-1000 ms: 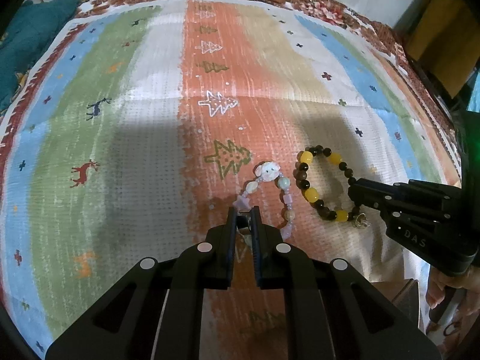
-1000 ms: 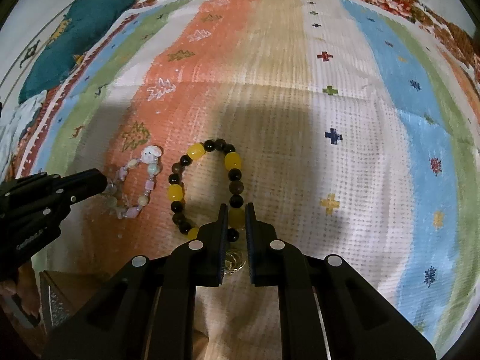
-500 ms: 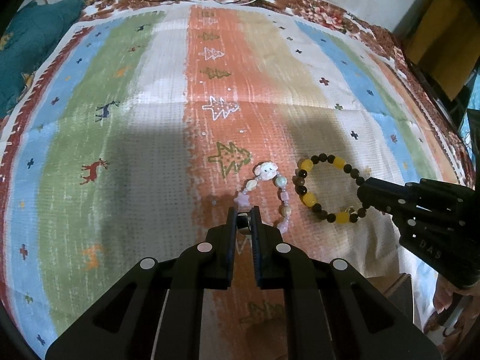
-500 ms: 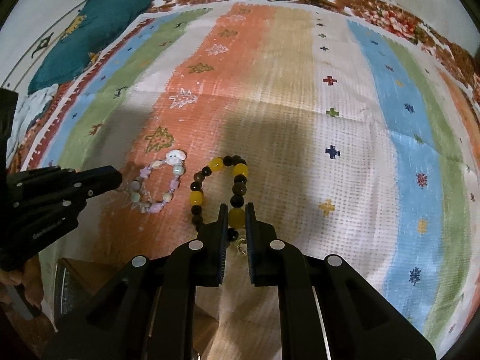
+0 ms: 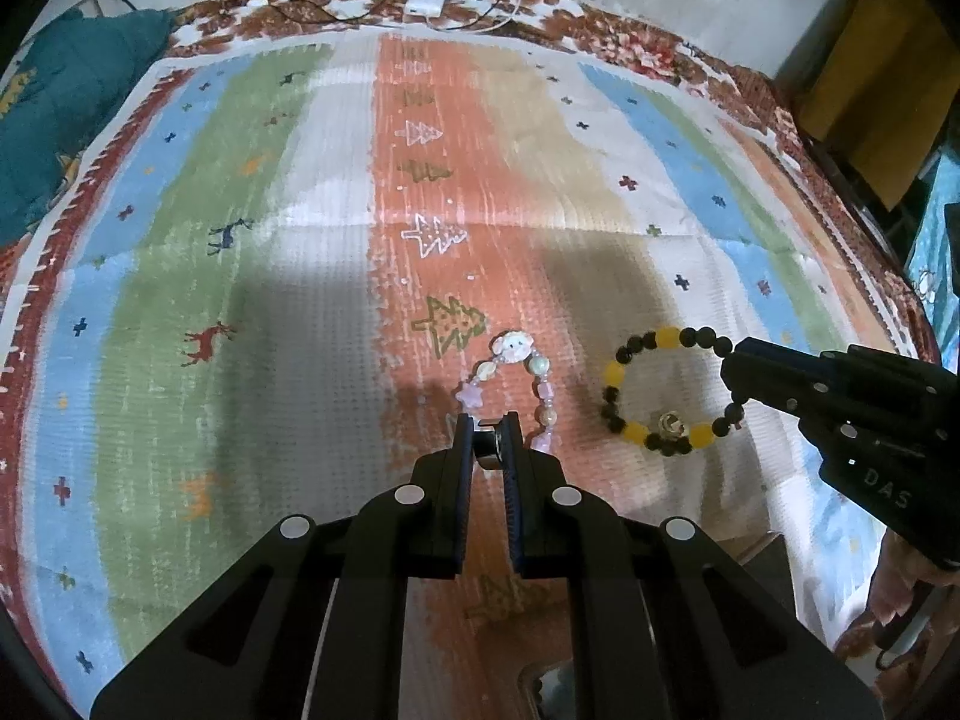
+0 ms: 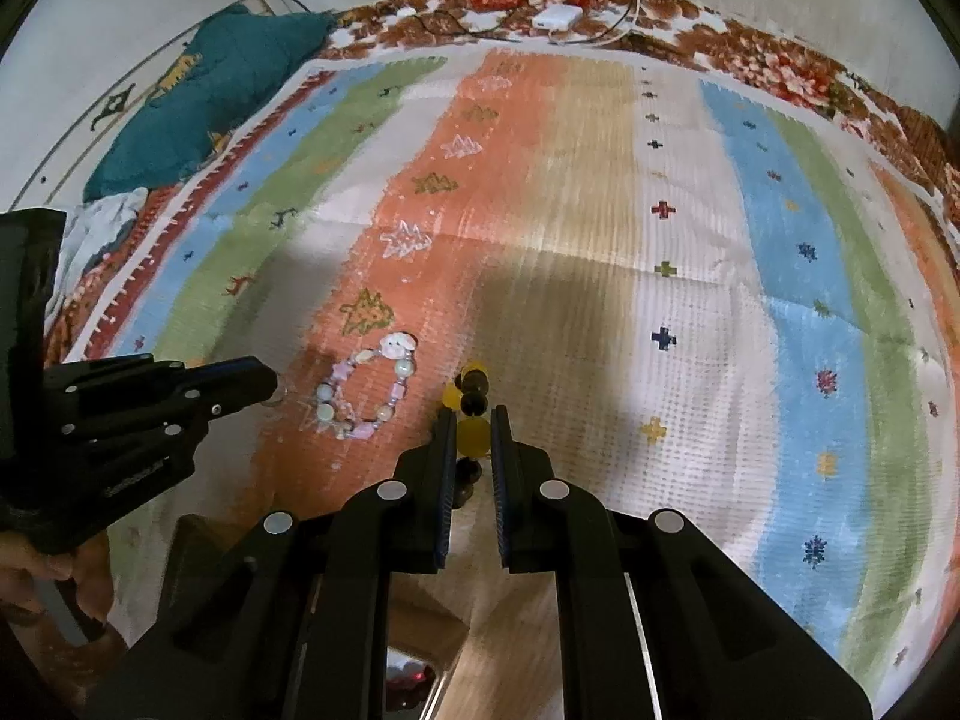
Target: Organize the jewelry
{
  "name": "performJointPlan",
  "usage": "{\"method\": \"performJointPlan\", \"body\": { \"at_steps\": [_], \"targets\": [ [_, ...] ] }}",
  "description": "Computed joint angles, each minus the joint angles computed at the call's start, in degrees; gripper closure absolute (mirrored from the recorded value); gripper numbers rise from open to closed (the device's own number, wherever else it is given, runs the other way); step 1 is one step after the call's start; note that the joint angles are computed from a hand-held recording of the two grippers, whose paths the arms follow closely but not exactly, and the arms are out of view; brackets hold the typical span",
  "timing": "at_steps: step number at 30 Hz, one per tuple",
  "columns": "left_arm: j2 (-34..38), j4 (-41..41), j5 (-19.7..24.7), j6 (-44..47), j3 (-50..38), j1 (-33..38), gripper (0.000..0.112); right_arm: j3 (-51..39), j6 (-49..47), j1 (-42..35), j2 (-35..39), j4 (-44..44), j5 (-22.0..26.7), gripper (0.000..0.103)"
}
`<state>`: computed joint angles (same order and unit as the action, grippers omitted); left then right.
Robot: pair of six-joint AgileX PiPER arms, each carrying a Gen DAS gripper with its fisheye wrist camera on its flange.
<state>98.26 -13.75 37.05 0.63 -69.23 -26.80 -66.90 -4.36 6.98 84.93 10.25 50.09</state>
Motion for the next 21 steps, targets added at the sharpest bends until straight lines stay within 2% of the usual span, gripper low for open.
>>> {"method": "performJointPlan", "body": {
  "at_steps": [7, 10, 21],
  "targets": [
    [-2.63, 0.65, -0.18, -1.01, 1.90, -0.73, 0.103, 0.34, 1.05, 1.77, -2.94, -1.10, 0.57, 0.091],
    [-4.26, 3.48, -0.14, -2.91, 2.65, -1.98, 0.103, 0.58, 1.49, 2.25, -4.35, -1.23, 0.91, 0.091],
    [-10.08, 2.26, 0.34, -2.82, 5.10, -3.08, 0.103, 0.93, 2.21, 4.43, -10.52, -1.48, 3.01, 0.091]
  ]
}}
